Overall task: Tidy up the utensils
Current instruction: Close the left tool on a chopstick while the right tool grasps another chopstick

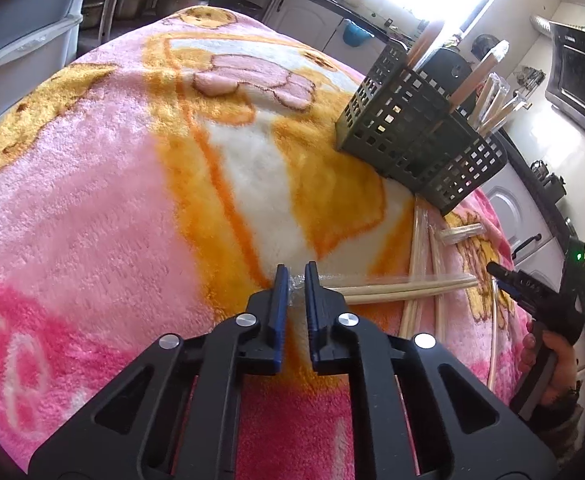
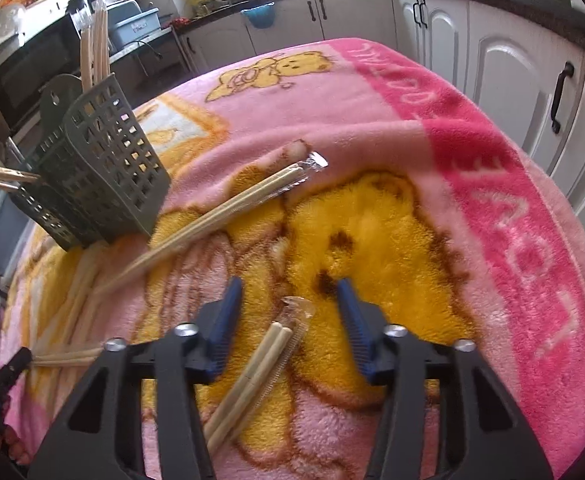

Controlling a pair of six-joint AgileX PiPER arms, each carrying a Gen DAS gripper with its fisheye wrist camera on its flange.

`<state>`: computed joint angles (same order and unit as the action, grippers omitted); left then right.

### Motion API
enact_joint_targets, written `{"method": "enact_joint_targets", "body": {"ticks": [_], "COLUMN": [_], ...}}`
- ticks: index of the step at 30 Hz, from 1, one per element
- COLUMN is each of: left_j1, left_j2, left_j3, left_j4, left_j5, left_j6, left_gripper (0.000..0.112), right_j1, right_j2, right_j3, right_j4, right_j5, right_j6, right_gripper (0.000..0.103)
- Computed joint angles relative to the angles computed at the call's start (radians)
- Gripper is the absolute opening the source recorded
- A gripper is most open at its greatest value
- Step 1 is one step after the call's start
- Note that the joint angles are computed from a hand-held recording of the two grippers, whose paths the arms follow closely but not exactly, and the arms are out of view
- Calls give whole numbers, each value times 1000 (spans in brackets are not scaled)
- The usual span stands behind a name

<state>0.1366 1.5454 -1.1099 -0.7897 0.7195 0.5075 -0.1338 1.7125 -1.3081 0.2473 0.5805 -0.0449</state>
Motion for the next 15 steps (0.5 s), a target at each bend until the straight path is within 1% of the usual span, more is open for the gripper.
{"method": "enact_joint_targets", "body": {"ticks": [1, 2, 4, 7, 12, 15], "left_j1": [7, 9, 13, 18, 29, 28], "left_j2": [1, 0, -3, -17, -45, -57], "left_j3": [-1, 0, -6, -19, -57, -94], "left_j4": [-18, -27, -45, -68, -105, -128], "left_j5": [4, 5, 8, 16, 35, 53], "left_j6": [11, 18, 31, 44, 64, 74], "left_gripper": [3, 3, 3, 3, 2, 2], "right_j1": [-13, -24, -45, -59, -47, -39], "right_j2": [-3, -6, -18, -67, -153, -190], "right_j3": [5, 10, 28, 76, 112, 108], "right_j4": [37, 72, 149, 279, 401, 456], "right_j5": [2, 4, 2, -34, -59, -50], "right_j6": [-35, -67, -140, -279, -409, -460], "right_gripper": [20, 9, 7, 6, 5, 5]}}
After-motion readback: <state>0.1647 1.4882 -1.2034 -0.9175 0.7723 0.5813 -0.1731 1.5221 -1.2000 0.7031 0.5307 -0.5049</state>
